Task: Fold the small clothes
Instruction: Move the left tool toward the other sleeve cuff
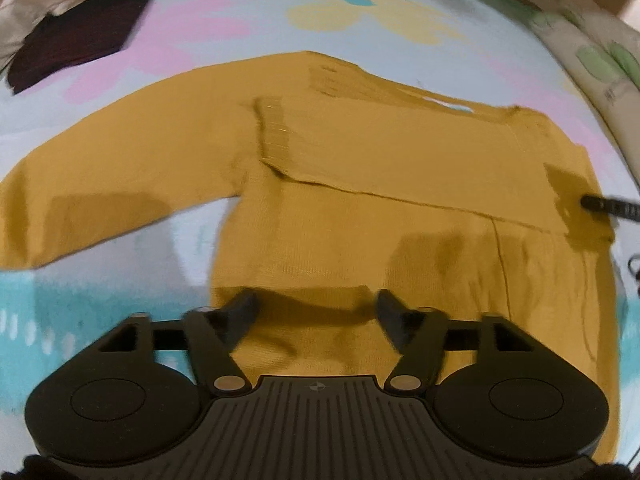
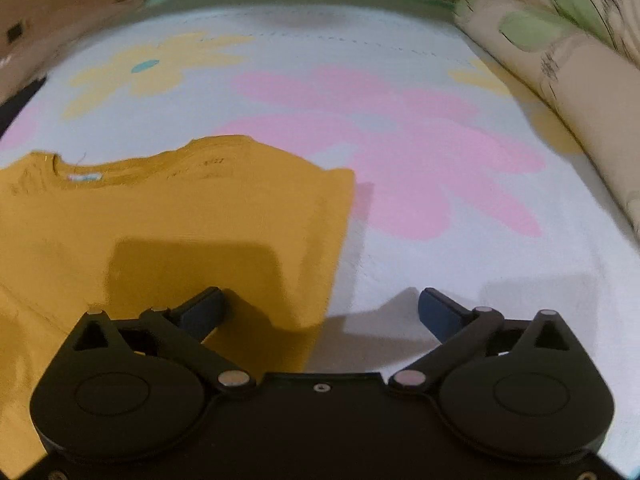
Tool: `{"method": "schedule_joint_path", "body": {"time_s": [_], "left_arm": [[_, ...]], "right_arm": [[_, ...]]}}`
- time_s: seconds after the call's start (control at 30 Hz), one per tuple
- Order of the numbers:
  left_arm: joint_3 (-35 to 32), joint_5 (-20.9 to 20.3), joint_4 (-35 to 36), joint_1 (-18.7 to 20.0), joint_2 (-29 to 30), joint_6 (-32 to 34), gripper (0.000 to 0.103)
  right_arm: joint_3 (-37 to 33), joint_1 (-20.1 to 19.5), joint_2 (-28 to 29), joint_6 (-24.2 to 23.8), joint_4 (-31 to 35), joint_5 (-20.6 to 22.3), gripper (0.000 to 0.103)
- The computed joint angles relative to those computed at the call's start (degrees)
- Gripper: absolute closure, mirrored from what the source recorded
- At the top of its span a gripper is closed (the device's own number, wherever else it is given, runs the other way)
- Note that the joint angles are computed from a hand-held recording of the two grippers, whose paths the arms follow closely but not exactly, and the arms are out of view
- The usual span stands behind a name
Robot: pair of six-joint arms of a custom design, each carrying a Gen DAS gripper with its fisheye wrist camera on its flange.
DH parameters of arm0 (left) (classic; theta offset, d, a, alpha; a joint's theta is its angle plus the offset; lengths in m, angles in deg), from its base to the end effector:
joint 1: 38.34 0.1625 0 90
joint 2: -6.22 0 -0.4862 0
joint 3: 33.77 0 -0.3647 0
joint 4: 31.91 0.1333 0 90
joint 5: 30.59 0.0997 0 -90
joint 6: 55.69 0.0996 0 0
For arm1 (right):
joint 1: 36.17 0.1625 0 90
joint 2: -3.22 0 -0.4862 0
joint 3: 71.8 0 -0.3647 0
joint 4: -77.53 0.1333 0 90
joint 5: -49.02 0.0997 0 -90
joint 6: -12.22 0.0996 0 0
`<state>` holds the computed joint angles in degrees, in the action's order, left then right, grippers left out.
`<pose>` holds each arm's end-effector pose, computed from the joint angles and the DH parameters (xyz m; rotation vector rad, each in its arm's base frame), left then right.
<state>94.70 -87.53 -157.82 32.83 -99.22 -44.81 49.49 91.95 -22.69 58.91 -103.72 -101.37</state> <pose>0.0737 -0.3653 0.4293 0.5737 2.4976 -0.3411 0.3448 -0.3638 -0.0444 -0.1180 -2.1904 0.8022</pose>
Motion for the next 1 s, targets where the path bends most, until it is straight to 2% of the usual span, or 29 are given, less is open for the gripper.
{"method": "schedule_joint_path", "body": {"time_s": [0.1, 0.3, 0.5, 0.67, 0.8, 1.0], "left_arm": [[1.3, 0.8, -0.7, -0.9, -0.6, 1.7, 0.027], [0.2, 0.2, -0.7, -1.2, -2.2, 2.2, 0.027], [-1.8, 2.3, -4.2, 0.2, -3.8, 6.0, 0.027], [-5.4, 2.7, -7.0, 4.1, -4.2, 9.3, 0.027], [-8.6, 3.2, -9.7, 7.7, -3.9, 10.9, 0.027], [-15.5, 0.6, -12.1, 16.6, -2.6, 10.4, 0.027]], "right_arm": [[-1.0, 1.4, -1.8, 6.2, 7.9, -1.0, 0.0], [-3.8, 7.0, -3.2, 6.1, 6.9, -0.5, 0.0], [-8.1, 12.5, -2.0, 6.1, 6.7, 5.3, 0.0], [-12.8, 16.5, 1.1, 5.3, 9.0, 9.5, 0.0], [-15.9, 18.1, 3.9, 3.2, 7.5, 12.4, 0.0], [-18.8, 18.6, 6.6, 0.0, 5.1, 14.9, 0.0]]}}
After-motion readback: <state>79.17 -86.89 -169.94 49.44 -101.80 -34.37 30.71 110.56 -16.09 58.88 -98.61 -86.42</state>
